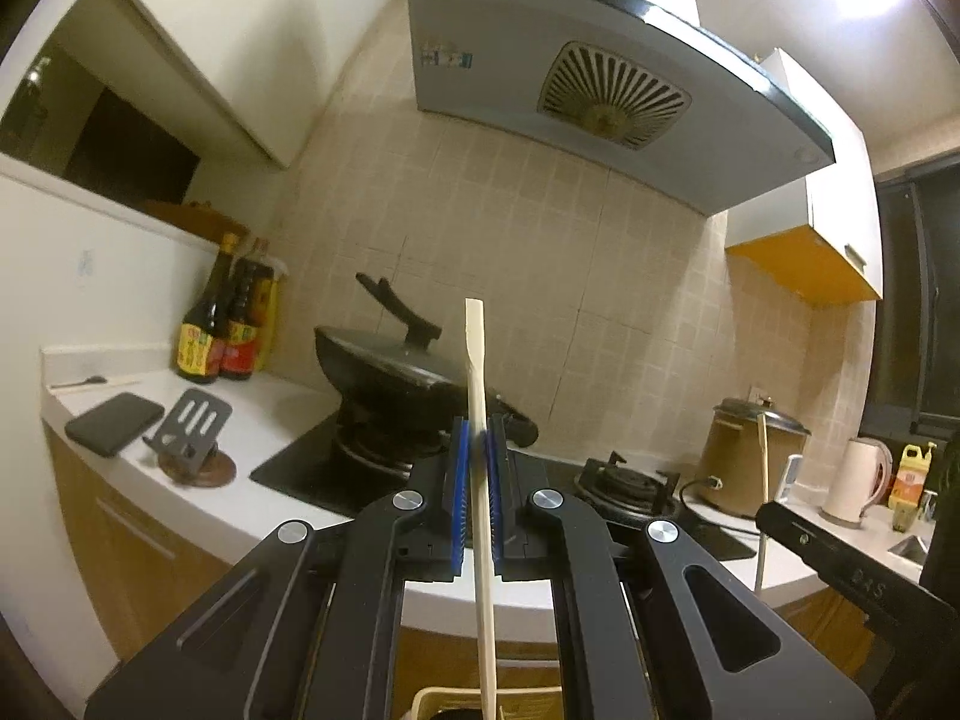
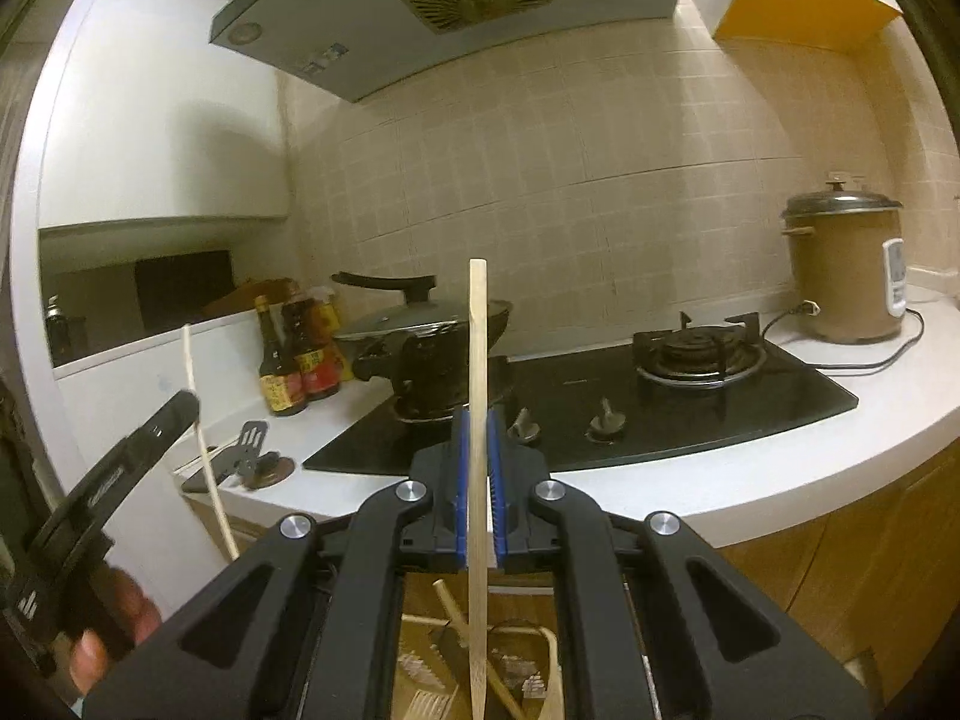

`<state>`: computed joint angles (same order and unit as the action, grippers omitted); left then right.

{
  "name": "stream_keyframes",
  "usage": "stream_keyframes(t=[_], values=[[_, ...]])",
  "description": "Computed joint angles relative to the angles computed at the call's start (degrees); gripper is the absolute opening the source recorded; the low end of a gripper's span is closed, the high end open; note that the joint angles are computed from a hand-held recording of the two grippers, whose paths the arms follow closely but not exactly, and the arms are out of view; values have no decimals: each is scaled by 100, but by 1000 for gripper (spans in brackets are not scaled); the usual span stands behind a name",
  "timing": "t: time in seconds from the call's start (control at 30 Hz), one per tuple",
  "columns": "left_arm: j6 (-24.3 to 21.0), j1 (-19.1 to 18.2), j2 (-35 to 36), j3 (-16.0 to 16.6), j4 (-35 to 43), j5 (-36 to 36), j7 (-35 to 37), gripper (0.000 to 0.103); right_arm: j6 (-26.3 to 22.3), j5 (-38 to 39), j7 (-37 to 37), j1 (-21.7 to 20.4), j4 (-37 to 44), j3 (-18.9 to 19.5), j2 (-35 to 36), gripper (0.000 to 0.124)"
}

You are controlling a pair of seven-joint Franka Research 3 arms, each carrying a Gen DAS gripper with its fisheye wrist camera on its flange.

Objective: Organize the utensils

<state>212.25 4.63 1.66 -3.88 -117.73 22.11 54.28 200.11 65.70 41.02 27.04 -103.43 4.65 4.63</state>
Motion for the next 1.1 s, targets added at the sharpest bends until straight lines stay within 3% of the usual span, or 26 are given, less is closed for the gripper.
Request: stream_keyframes(t=[0.1, 0.33, 0.4, 0.5, 0.53, 0.63, 0.7, 0.73, 0.77, 0.9, 1.0, 1.03, 1.1], values=[[-8, -59, 90, -19, -19, -304, 324, 4, 214, -421, 316, -34, 7, 33, 187, 5], [-52, -150, 281, -34, -25, -599, 642, 4, 691, -741, 215, 83, 30, 61, 498, 5], [-71, -120, 318, -41, -26, -454, 540, 4, 709, -905, 376, 44, -60, 86, 498, 5], [-61, -67, 293, -39, -87, -218, 398, 4, 727, -1661, 1196, -174, -438, 190, 391, 5], [-67, -19, 276, -38, -99, -36, 244, 4, 732, -2033, 1640, -290, -652, 239, 305, 5], [-110, 148, 120, -6, -223, 627, -357, 9, 471, -2298, 2079, -352, -1048, 204, 24, 6], [-50, 279, -42, 66, -347, 1234, -913, 23, 265, -2505, 2418, -407, -1405, 192, -257, 15], [-2, 325, -145, 112, -439, 1457, -1134, 27, 238, -2467, 2412, -399, -1506, 190, -347, 32], [23, 342, -228, 144, -516, 1555, -1232, 33, 278, -2286, 2278, -375, -1638, 213, -474, 53], [127, 429, -715, 394, -867, 2443, -1989, 43, 66, -1376, 1591, -491, -2042, 538, -1064, 55], [92, 440, -1239, 553, -1276, 2894, -2204, 54, 150, 348, 30, -930, -1957, 1292, -1354, 55], [108, 422, -1358, 612, -1364, 3027, -2254, 55, 214, 1259, -888, -1014, -1858, 1531, -1481, 56], [152, 392, -1698, 749, -1619, 3357, -2381, 60, 382, 1923, -1555, -859, -1862, 1553, -1644, 63]])
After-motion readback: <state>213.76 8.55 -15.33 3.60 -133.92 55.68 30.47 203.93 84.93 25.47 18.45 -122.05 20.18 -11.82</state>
